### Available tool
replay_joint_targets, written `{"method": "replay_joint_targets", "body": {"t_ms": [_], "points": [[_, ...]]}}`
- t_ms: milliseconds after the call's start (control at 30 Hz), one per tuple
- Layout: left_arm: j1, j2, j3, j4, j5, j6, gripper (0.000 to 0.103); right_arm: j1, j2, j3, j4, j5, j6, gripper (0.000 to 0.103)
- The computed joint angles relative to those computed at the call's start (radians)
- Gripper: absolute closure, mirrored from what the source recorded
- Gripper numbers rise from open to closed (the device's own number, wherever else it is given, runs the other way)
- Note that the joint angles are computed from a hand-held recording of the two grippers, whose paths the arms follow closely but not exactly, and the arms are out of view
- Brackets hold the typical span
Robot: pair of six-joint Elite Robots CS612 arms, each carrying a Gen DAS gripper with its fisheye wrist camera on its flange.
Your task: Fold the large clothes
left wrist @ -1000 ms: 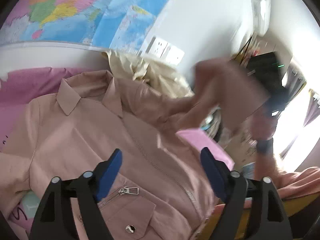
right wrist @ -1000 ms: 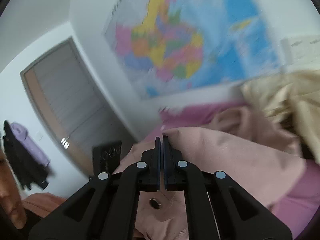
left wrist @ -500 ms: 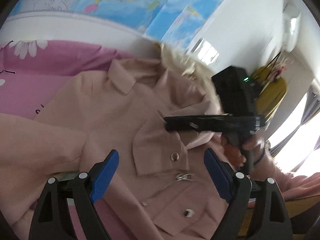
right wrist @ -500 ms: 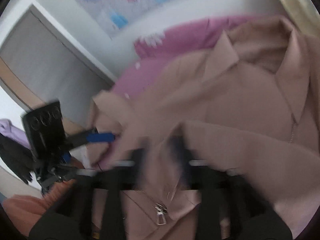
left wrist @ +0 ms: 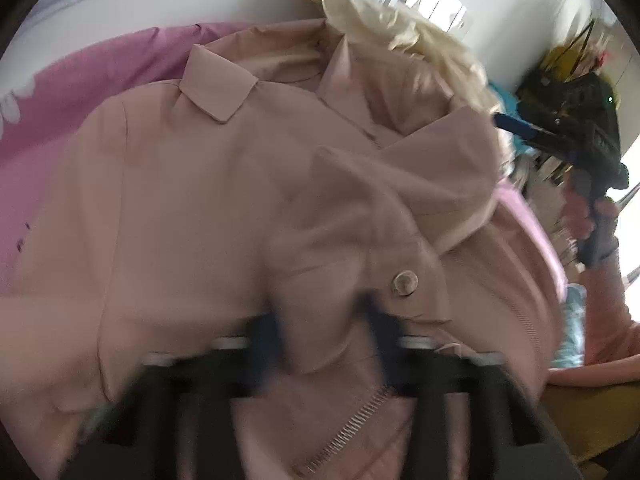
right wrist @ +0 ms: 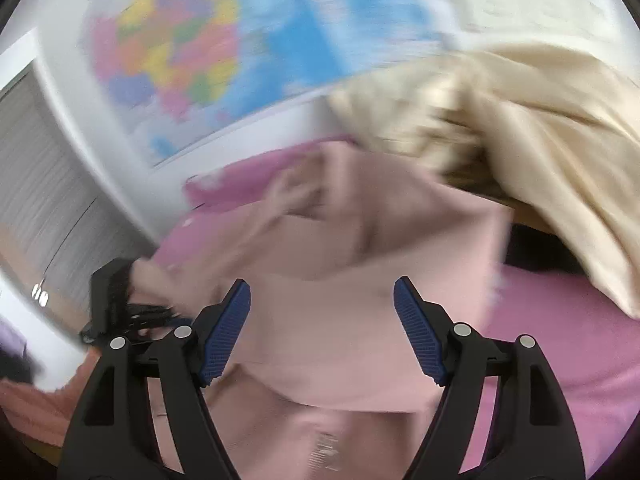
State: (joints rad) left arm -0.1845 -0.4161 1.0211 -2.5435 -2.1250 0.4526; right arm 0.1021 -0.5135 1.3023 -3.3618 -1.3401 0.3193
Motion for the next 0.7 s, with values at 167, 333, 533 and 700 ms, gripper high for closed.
{"method": "replay_joint_targets", "body": {"t_ms": [167, 333, 533, 700], "points": [[0.031, 0.012, -0.047, -0.067, -0.05, -0.106, 0.098, -0.036, 0.006, 0.038, -0.027, -0.014, 0.089, 0.029], [0.052, 0.032, -0.117, -0.13, 0.12, -0.317, 0.098, -0.058, 0.03, 0.032, -0.055, 0.006, 0.124, 0.029], [0.059, 0.046, -0.15, -0.035, 0.117, -0.314, 0.045, -0.067, 0.071, -0.038, -0.012, 0.028, 0.123, 0.021], [0.051, 0.039, -0.125, -0.051, 0.067, -0.227, 0.027, -0.071, 0.111, -0.122, 0.05, 0.09, 0.086, 0.014]]}}
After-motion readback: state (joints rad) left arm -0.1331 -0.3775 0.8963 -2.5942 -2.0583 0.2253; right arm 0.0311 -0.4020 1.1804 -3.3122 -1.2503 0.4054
